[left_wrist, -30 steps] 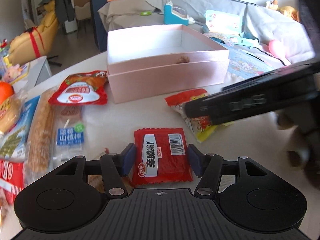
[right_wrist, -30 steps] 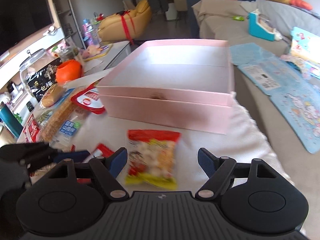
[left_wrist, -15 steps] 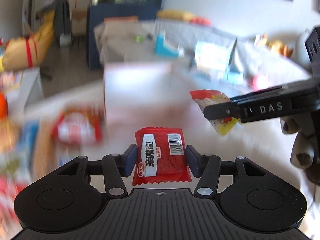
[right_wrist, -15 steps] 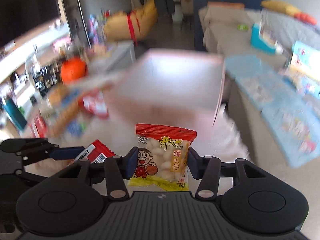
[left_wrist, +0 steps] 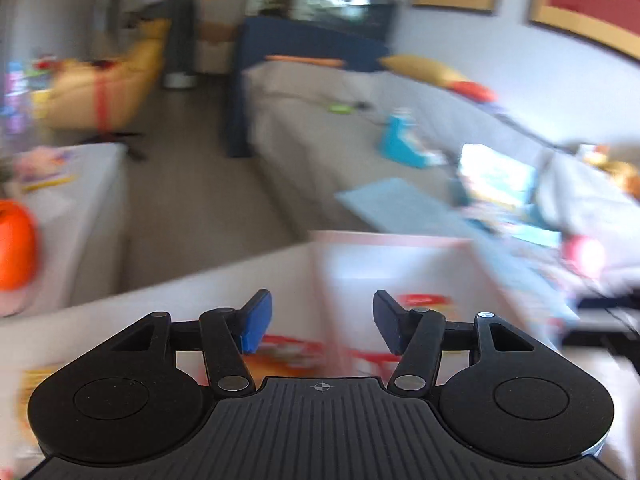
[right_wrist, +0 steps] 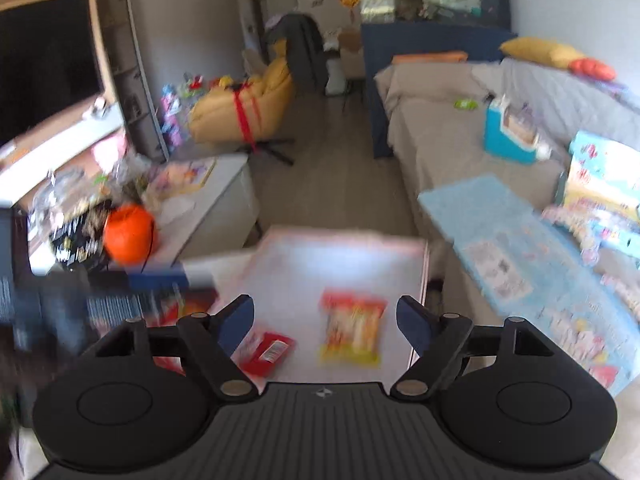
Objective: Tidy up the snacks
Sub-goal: 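Carry both packets over the pink box and open both tools to drop them, then grasp the red roast-duck packet with the right tool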
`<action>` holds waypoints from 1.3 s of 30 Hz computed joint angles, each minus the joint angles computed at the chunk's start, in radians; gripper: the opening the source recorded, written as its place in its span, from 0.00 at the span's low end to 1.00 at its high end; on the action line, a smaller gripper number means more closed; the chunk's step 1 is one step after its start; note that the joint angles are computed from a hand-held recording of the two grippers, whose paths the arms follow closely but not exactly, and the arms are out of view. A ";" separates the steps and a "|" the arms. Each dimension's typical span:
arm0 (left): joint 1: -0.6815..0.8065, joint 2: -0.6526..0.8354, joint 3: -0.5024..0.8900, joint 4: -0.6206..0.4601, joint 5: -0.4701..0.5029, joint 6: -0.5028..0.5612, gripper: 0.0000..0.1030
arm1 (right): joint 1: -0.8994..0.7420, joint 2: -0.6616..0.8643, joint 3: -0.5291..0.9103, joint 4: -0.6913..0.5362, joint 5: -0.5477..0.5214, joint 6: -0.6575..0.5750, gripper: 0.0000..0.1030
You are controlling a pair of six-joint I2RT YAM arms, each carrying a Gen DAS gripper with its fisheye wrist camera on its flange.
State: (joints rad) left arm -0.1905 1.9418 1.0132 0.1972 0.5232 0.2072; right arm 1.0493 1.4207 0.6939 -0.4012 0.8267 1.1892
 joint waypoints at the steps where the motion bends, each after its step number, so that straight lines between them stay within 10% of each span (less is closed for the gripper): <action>1: 0.006 0.033 0.031 -0.018 -0.032 0.006 0.59 | 0.013 0.022 -0.017 0.027 -0.016 0.013 0.77; 10: -0.030 0.280 0.187 -0.052 -0.135 0.097 0.64 | 0.095 0.291 0.027 0.238 -0.112 -0.005 0.77; 22: 0.216 0.037 -0.152 -0.077 0.130 0.170 0.51 | 0.143 0.453 0.169 0.295 -0.166 -0.070 0.77; 29: 0.401 -0.158 -0.282 -0.119 0.102 0.239 0.51 | 0.006 0.614 0.337 0.398 -0.298 -0.054 0.77; 35: 0.463 -0.252 -0.409 -0.103 0.037 0.387 0.51 | -0.033 0.858 0.713 0.144 -0.293 -0.143 0.90; 39: 0.498 -0.254 -0.423 -0.135 0.062 0.422 0.51 | -0.006 0.843 0.695 0.171 -0.304 -0.182 0.82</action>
State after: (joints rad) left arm 0.3078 1.6880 0.5898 0.0624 0.5850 0.6291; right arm 1.0432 2.2635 1.3888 -0.2300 0.5232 1.0073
